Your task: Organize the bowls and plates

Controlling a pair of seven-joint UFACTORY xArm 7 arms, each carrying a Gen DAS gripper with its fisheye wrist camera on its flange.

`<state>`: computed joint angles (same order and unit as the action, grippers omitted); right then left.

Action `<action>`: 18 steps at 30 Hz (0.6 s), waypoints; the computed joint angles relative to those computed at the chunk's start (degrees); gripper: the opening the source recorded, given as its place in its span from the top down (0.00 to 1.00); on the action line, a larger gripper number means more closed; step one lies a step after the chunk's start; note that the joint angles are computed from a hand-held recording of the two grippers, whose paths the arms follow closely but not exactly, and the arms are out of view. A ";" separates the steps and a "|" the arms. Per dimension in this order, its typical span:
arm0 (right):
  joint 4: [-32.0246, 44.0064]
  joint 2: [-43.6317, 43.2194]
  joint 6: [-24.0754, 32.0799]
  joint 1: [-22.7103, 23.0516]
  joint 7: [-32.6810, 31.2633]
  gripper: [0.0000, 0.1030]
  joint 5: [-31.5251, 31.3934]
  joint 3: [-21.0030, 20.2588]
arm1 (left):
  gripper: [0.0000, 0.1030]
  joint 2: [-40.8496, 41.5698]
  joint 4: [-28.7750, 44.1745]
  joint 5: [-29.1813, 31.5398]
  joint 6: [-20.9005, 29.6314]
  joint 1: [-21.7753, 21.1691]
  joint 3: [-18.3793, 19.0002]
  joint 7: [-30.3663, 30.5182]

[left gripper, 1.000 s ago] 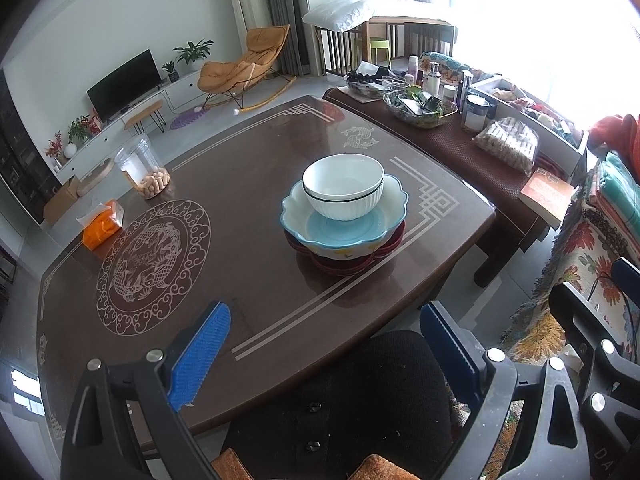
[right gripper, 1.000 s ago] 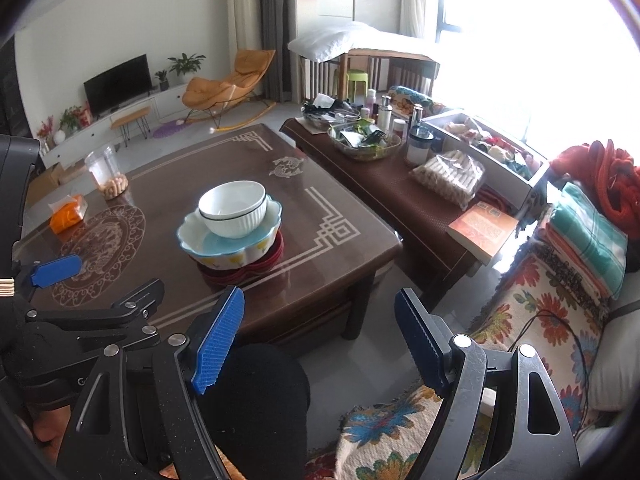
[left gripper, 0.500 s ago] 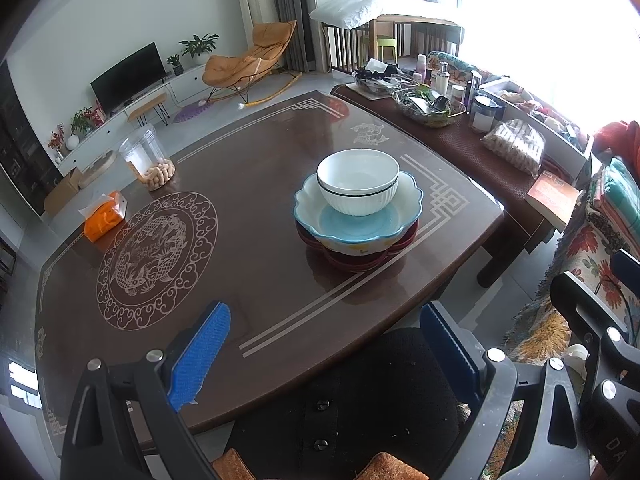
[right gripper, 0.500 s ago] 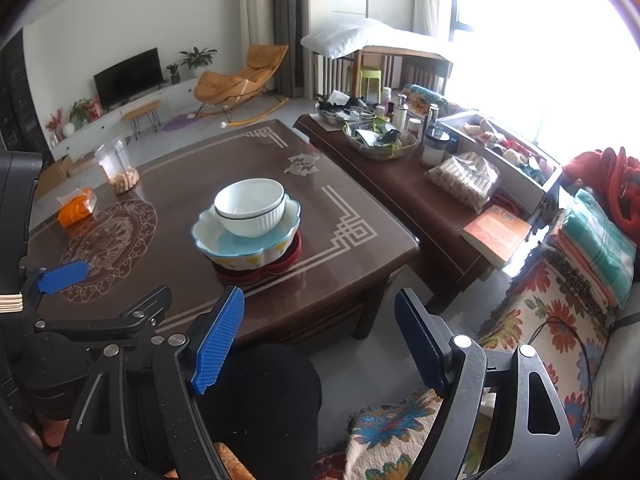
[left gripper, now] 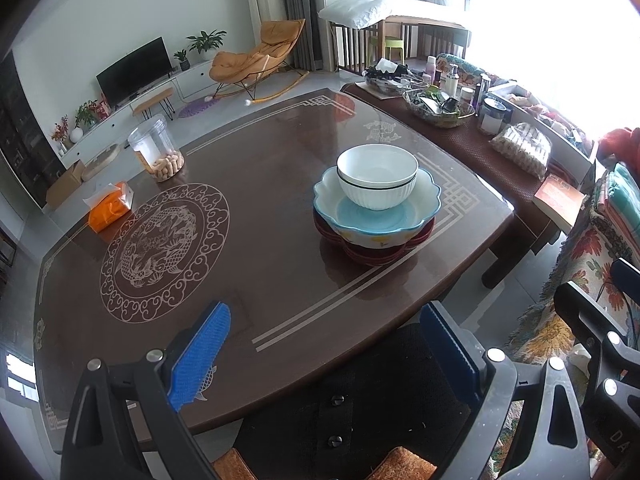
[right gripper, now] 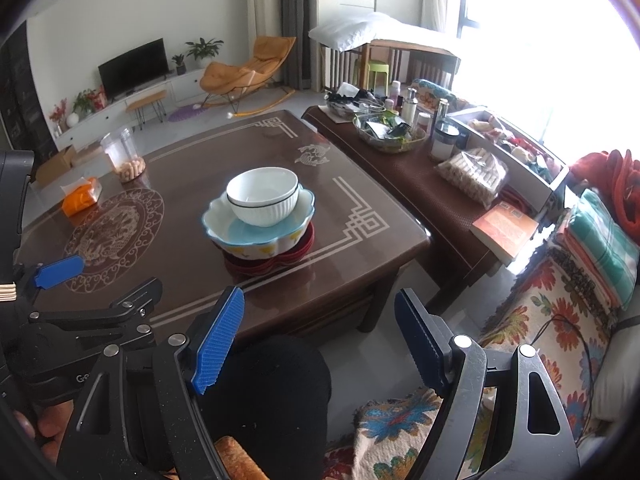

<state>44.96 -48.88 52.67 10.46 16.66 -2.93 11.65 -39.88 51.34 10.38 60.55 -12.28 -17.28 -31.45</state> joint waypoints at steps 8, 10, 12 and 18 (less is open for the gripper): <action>-0.53 -0.81 1.73 1.02 1.29 0.22 0.63 1.10 | 0.07 -2.79 -2.28 -1.18 0.41 -0.99 0.75 1.30; -0.49 -1.12 2.10 1.19 1.74 0.22 0.49 1.58 | 0.07 -3.59 -2.61 -1.38 0.54 -1.04 0.75 1.59; -0.37 -1.46 2.42 1.26 2.30 0.22 0.24 2.14 | 0.07 -4.50 -3.13 -1.67 0.51 -1.04 0.95 1.89; 0.24 -1.84 3.10 1.27 3.92 0.22 -0.56 3.21 | 0.07 -6.80 -4.21 -2.41 0.85 -0.61 1.38 2.76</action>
<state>45.20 -50.72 55.77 11.73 20.58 -3.49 14.87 -46.68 47.13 7.98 61.39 -12.89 -15.90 -28.69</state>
